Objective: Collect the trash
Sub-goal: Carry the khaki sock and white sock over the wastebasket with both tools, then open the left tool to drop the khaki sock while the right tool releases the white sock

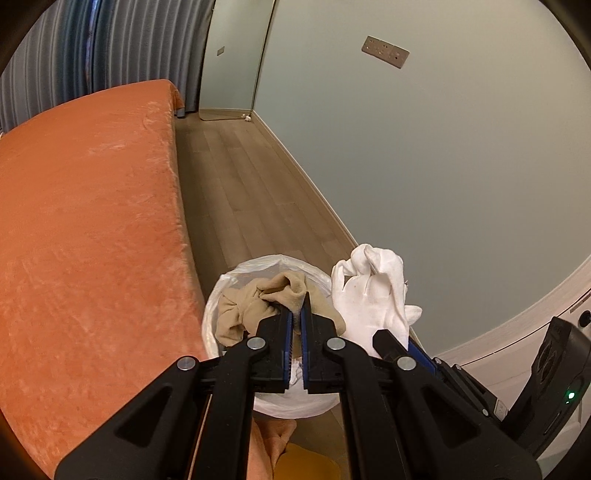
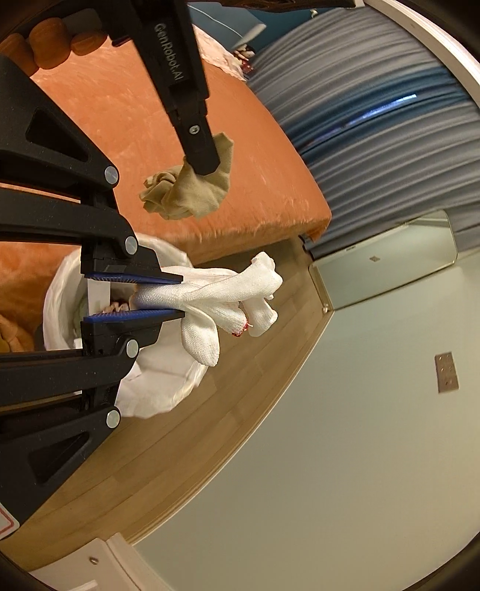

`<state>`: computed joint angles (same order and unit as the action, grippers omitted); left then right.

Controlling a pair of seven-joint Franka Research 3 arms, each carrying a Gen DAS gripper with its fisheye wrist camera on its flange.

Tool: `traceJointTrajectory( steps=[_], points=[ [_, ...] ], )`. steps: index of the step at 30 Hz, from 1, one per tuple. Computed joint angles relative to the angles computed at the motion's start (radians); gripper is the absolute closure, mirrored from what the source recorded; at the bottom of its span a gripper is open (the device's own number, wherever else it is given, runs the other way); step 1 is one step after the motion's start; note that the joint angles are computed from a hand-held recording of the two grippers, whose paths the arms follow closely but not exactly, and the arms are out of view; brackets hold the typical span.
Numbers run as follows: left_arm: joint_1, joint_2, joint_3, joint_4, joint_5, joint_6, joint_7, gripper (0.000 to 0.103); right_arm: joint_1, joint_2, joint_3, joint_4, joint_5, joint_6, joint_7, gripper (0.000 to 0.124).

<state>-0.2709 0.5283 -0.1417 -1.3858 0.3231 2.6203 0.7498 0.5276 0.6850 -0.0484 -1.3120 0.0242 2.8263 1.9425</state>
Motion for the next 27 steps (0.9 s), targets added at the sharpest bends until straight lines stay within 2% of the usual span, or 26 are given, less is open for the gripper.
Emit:
traceJointTrajectory(
  steps=[9,12,14,16,27],
  points=[
    [-0.005,0.051,-0.004,0.058,-0.015,-0.026,0.026,0.100,-0.002,0.006,-0.002,-0.009,-0.001,-0.007,0.013,0.112],
    [-0.005,0.056,0.003,0.059,-0.020,-0.025,0.015,0.096,0.002,0.026,-0.004,0.026,-0.003,-0.026,0.018,0.112],
    [-0.010,0.059,0.012,0.067,-0.014,-0.029,-0.003,0.083,0.003,0.031,-0.002,0.033,-0.004,-0.030,0.018,0.112],
    [-0.018,0.054,0.026,0.062,0.003,-0.030,-0.029,0.074,-0.017,0.032,0.011,0.032,0.006,-0.029,-0.004,0.112],
    [-0.012,0.023,0.033,0.016,0.045,-0.031,-0.075,0.074,-0.025,0.039,0.019,0.036,0.023,-0.028,-0.040,0.112]
  ],
)
